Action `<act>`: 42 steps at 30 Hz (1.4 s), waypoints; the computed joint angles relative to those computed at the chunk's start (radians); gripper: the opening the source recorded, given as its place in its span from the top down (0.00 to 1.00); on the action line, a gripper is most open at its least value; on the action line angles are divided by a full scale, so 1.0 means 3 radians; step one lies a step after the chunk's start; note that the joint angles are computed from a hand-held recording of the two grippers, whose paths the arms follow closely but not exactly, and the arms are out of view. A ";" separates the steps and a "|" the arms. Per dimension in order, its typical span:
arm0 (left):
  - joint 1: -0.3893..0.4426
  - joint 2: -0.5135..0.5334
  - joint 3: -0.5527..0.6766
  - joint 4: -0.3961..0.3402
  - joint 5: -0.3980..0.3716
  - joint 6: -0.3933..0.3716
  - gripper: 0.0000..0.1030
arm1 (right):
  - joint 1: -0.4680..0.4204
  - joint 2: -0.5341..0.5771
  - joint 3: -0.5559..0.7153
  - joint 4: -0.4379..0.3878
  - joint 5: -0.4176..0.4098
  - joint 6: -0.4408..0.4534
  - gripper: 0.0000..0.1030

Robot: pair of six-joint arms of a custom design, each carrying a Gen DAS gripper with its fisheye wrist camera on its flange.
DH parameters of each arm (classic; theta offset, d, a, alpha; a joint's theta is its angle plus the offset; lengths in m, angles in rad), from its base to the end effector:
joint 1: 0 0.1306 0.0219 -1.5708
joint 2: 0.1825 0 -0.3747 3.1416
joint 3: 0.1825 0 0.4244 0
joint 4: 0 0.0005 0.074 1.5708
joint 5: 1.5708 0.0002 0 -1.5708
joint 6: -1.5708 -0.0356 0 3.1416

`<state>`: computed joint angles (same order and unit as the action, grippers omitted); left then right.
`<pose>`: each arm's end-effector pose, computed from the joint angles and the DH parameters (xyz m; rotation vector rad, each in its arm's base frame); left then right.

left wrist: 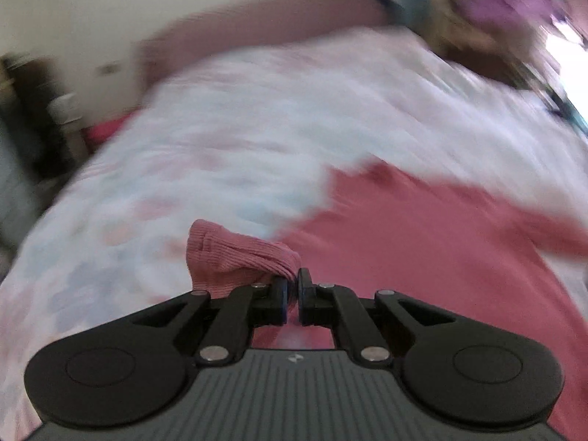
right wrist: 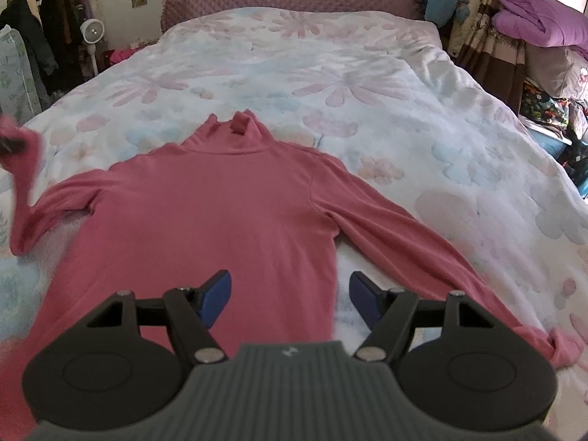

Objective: Fold small clothes
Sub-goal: 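Carry the sleeve across the shirt body with the left gripper and release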

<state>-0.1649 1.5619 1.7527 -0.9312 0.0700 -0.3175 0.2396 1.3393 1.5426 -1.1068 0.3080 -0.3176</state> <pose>0.5756 -0.0988 0.5061 0.5861 2.2333 -0.0030 0.4746 0.1043 0.5056 0.2242 2.4104 -0.1304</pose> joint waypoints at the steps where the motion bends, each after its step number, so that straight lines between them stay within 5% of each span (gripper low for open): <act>1: -0.0077 0.0025 -0.0015 -0.0101 0.0027 -0.0131 0.96 | -0.0009 0.0005 -0.0003 0.0000 -0.0010 -0.0018 0.34; 4: -0.0198 0.0042 -0.0183 -0.0342 0.0144 -0.0331 0.92 | -0.0038 0.0030 -0.0017 -0.0006 -0.0080 -0.0128 0.34; 7: -0.0187 0.0040 -0.0285 -0.0507 0.0466 -0.0337 0.76 | -0.0055 0.0058 -0.0047 0.0021 -0.0176 -0.0214 0.34; 9: -0.0160 -0.0030 -0.0364 -0.0567 0.0620 -0.0424 0.50 | -0.0048 0.0079 -0.0064 0.0068 -0.0269 -0.0255 0.34; 11: -0.0088 -0.0182 -0.0503 -0.0556 0.0764 -0.0454 0.44 | -0.0035 0.0097 -0.0075 0.0140 -0.0375 -0.0274 0.34; 13: -0.0006 -0.0259 -0.0503 -0.0648 0.0910 -0.0431 0.43 | -0.0019 0.0118 -0.0095 0.0265 -0.0554 -0.0307 0.37; 15: 0.0105 -0.0352 -0.0538 -0.0694 0.1041 -0.0398 0.43 | -0.0011 0.0173 -0.0075 0.0369 -0.0781 -0.0367 0.53; 18: 0.0213 -0.0451 -0.0582 -0.0631 0.0863 -0.0336 0.43 | 0.0013 0.0353 0.0050 0.0459 -0.1115 -0.0406 0.63; 25: 0.0450 -0.0399 -0.0517 -0.0366 0.0262 -0.0229 0.43 | 0.0063 0.1022 0.0656 0.0453 -0.1578 -0.0507 0.64; 30: 0.0608 -0.0313 -0.0440 -0.0361 0.0270 -0.0025 0.43 | 0.0059 0.1559 0.1192 0.0194 -0.1695 -0.0648 0.66; 31: 0.0632 -0.0302 -0.0439 -0.0363 0.0282 -0.0004 0.43 | 0.0057 0.1650 0.1297 0.0103 -0.1718 -0.0684 0.74; 32: 0.0653 -0.0300 -0.0449 -0.0356 0.0286 0.0001 0.43 | 0.0042 0.1692 0.1331 0.0095 -0.1831 -0.0714 0.99; 34: 0.0681 -0.0307 -0.0483 -0.0339 0.0240 0.0017 0.43 | 0.0014 0.1708 0.1365 0.0138 -0.2050 -0.0766 1.00; 37: 0.0723 -0.0245 -0.0441 -0.0372 0.0161 0.0096 0.43 | 0.0006 0.1708 0.1614 0.0184 -0.1985 -0.0588 1.00; 42: 0.0741 -0.0117 -0.0314 -0.0370 0.0177 0.0208 0.43 | -0.0114 0.1941 0.2628 0.0063 -0.1896 -0.0516 1.00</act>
<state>0.0574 1.5267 1.6584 -1.0423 0.1232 -0.2549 0.2056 1.9216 2.3310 -1.0879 -0.2608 -0.4724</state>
